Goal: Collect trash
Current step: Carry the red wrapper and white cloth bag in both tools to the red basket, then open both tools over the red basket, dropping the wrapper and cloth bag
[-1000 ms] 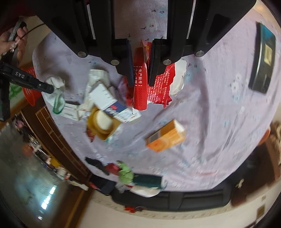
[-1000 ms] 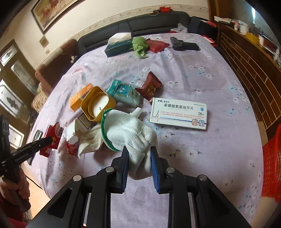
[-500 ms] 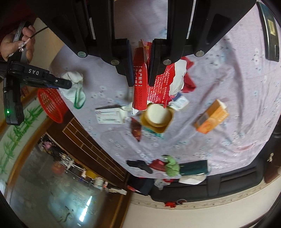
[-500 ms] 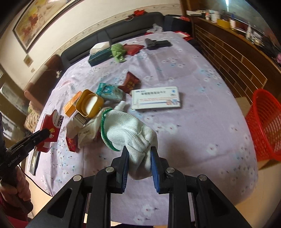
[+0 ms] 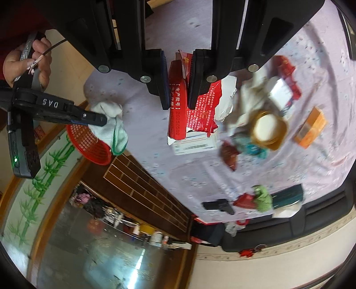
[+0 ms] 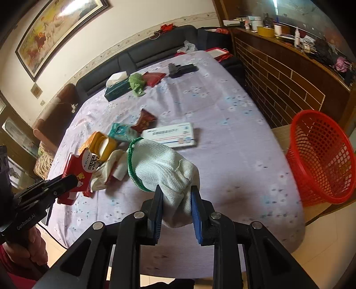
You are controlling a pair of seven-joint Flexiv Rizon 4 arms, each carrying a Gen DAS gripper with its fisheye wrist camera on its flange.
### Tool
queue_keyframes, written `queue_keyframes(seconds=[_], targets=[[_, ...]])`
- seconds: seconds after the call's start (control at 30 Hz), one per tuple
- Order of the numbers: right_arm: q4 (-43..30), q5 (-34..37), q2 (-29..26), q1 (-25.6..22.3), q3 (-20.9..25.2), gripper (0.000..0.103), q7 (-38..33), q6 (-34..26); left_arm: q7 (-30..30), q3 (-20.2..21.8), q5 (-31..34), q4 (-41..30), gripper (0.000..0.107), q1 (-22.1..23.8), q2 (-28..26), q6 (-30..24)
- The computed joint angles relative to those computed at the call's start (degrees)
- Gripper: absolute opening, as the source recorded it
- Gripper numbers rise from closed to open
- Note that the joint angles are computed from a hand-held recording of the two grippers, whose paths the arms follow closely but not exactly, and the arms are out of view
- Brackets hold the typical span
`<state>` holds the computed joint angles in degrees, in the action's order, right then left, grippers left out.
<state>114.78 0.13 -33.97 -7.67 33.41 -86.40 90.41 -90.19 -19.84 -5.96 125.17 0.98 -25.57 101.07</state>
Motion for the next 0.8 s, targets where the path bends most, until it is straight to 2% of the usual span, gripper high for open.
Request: queue_keyframes(seconds=[0.1, 0.33, 0.6, 0.8], targets=[[-0.29, 0.88, -0.62, -5.16, 2.94, 0.025, -1.84, 0.64, 1.17, 4.18, -0.97, -4.93, 0.015, -6.50, -1.37, -3.67], [-1.18, 2.81, -1.92, -14.05, 5.63, 0.025, -1.79, 0.99, 5.88, 5.81, -3.41, -16.66, 0.015, -13.88, -7.36, -11.71], [-2.50, 5.15, -2.54, -21.42, 5.97, 0.025, -0.32, 0.86, 12.62, 5.01, -5.85, -32.95, 0.015, -19.42, -15.90, -20.63], [-4.45, 6.77, -3.16, -24.39, 5.48, 0.026, 0.35, 0.66, 14.73, 6.01, -8.25, -46.06, 0.015, -23.19, -23.33, -27.53]])
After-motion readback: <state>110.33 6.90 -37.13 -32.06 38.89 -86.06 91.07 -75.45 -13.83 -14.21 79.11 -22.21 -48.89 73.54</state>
